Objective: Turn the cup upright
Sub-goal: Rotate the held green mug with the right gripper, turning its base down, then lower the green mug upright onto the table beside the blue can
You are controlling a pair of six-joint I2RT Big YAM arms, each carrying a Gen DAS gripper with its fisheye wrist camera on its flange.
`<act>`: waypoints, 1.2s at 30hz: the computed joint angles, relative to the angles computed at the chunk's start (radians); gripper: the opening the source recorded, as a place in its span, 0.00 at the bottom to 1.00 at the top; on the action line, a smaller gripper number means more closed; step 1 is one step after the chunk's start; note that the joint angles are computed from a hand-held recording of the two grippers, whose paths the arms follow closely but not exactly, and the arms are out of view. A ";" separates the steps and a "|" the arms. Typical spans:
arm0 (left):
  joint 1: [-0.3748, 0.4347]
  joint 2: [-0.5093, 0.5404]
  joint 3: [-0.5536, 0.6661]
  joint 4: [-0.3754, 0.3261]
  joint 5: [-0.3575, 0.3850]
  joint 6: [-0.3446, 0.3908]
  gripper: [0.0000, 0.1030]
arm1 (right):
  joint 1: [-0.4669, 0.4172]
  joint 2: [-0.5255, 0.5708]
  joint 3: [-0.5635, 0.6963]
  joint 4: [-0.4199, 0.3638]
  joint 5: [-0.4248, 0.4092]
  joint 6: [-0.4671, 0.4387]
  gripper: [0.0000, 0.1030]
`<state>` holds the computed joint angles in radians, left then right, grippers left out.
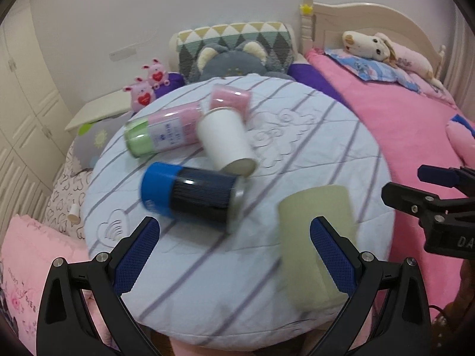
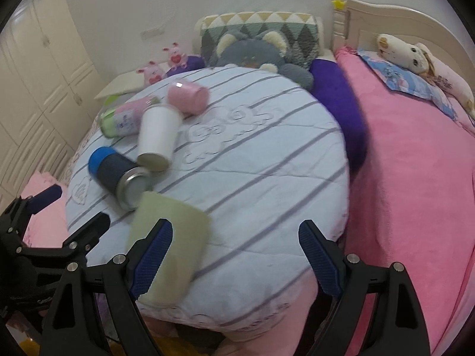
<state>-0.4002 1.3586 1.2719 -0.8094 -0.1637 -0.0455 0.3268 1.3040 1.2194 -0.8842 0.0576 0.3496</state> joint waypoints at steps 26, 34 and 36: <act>-0.108 0.238 0.197 -0.199 -0.047 -0.143 0.96 | -0.192 0.097 -0.048 0.005 -0.184 -0.134 0.86; -0.112 0.231 0.188 -0.199 -0.038 -0.120 0.80 | -0.211 0.116 -0.043 -0.002 -0.196 -0.120 0.86; -0.109 0.229 0.190 -0.196 -0.037 -0.116 0.80 | -0.210 0.117 -0.041 -0.004 -0.198 -0.116 0.86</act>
<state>-0.5096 1.5879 1.4623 -1.0053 -0.2006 -0.1614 0.1168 1.4215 1.1782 -0.8880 -0.1406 0.2337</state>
